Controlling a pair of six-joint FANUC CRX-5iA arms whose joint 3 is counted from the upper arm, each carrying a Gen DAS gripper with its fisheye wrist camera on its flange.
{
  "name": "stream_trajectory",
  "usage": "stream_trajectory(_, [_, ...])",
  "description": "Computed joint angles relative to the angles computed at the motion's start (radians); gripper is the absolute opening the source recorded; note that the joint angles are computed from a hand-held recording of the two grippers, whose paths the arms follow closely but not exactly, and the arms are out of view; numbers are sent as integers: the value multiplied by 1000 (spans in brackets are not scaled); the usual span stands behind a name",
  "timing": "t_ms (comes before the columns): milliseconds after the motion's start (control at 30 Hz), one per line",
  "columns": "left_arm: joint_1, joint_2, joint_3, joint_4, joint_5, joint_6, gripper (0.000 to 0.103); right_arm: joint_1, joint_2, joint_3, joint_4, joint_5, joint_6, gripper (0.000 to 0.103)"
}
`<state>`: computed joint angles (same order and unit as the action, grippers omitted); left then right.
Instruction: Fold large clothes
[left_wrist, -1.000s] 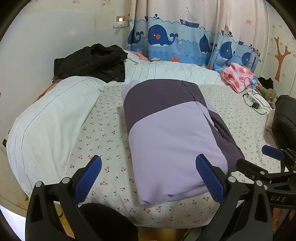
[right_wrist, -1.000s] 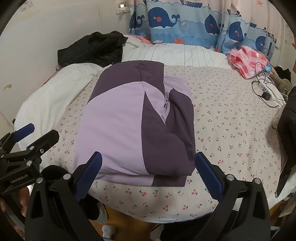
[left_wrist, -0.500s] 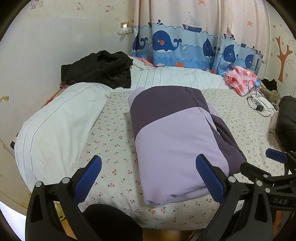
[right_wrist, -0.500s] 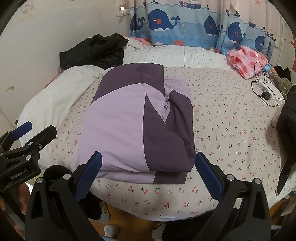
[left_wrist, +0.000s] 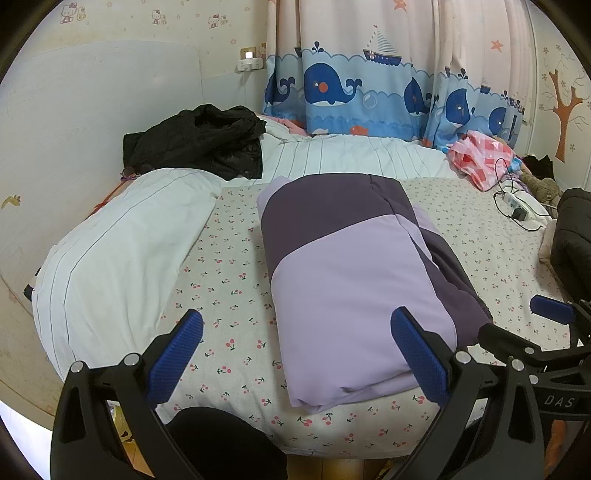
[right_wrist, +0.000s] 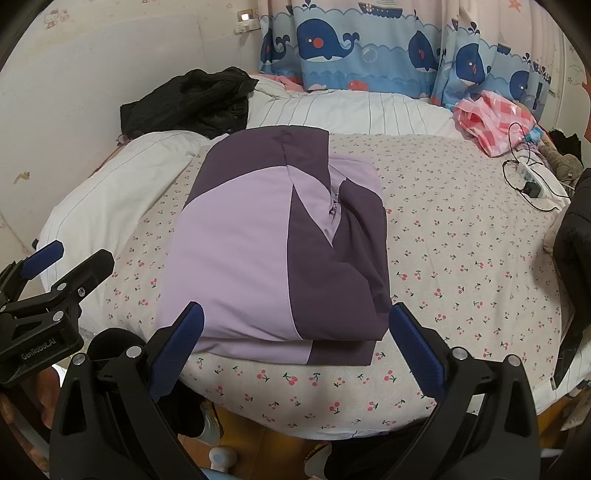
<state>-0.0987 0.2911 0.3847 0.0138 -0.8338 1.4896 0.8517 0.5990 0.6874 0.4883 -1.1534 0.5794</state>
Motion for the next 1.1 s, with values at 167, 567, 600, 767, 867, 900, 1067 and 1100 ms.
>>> stream_trajectory(167, [-1,2,4,1,-4,7,97,-2,1,5,-11,0,10,97])
stream_trajectory(567, [3,32,30,21,-34,33,97,-14,3,6,-36,6,17,97])
stream_trajectory(600, [6,29,19,32,-24,28,97,-13,3,7,-37,6,17,97])
stream_trajectory(767, [12,9,-16,37,17,29,90,-14,-3,-5,-33,14,14,97])
stream_trajectory(867, [3,8,-8,7,8,39,91,-12,-11,-19,-21,26,5,97])
stream_trajectory(900, [3,10,-5,9,1,42,92,-10,-12,-20,-19,28,3,97])
stream_trajectory(1067, [-3,5,-3,-9,-4,47,96,-3,-16,-22,-7,26,1,97])
stream_trajectory(1100, [1,3,-7,1,-2,40,96,-2,-17,-25,-5,26,-2,97])
